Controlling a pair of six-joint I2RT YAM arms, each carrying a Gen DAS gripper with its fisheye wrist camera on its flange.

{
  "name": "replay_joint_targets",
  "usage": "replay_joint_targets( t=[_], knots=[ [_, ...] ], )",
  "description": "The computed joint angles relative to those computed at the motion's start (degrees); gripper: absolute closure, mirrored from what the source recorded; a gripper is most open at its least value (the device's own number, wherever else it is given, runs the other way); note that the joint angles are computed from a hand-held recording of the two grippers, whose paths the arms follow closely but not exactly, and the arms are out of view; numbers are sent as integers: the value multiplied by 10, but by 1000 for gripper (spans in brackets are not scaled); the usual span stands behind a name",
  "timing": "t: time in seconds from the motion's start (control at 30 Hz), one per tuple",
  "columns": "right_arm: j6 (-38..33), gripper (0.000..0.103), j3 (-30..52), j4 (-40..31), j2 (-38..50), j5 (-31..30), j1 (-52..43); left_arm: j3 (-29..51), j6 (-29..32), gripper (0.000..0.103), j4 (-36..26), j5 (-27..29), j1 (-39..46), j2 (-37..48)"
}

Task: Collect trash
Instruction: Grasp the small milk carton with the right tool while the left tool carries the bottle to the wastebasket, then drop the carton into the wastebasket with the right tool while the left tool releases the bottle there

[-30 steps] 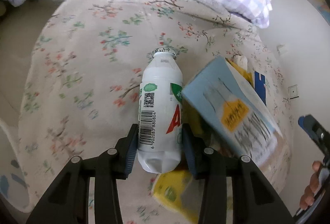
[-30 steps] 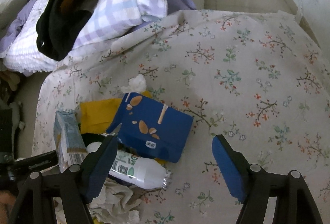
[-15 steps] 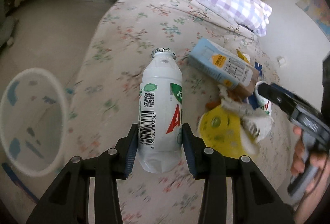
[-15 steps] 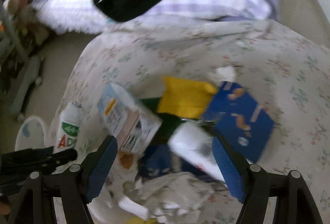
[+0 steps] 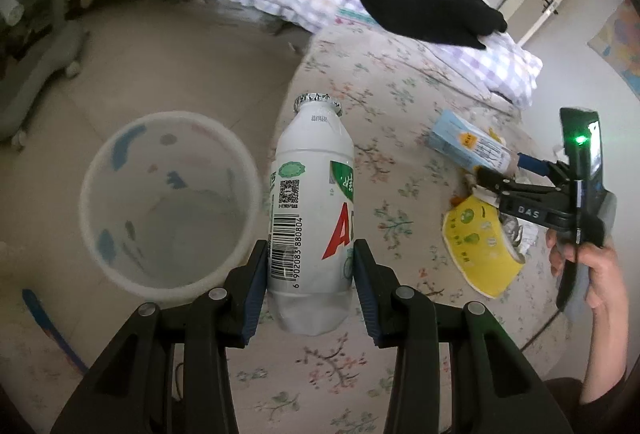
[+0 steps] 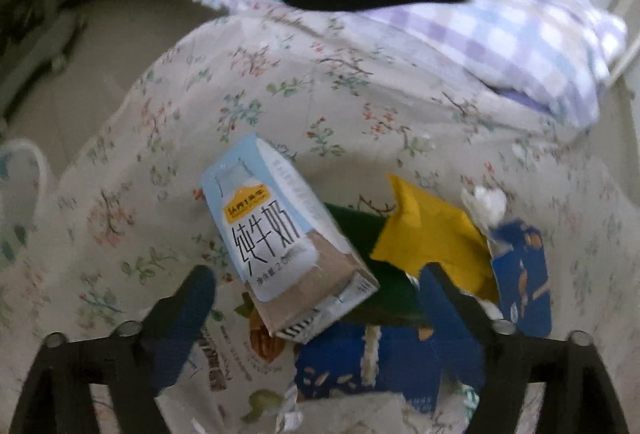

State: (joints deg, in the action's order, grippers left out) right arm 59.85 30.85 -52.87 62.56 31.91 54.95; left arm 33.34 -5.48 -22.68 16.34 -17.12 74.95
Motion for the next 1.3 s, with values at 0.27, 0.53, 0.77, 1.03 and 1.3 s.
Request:
replay_joint_targets(
  t=[0.27, 0.53, 0.77, 1.03, 1.3],
  knots=[
    [-61, 18, -14, 67, 64, 17, -49, -15, 57, 59, -21, 25, 87, -17],
    [-53, 35, 10, 85, 82, 13, -41, -6, 121, 59, -49, 60, 189, -16],
    [11, 42, 86, 14, 90, 50, 30, -6, 169, 59, -58, 74, 283, 4],
    [56, 42, 188, 24, 183, 42, 98, 1, 200, 59, -38, 65, 341, 42],
    [-33, 42, 287, 184, 332, -20, 108, 13, 205, 59, -13, 66, 367, 79]
  ],
)
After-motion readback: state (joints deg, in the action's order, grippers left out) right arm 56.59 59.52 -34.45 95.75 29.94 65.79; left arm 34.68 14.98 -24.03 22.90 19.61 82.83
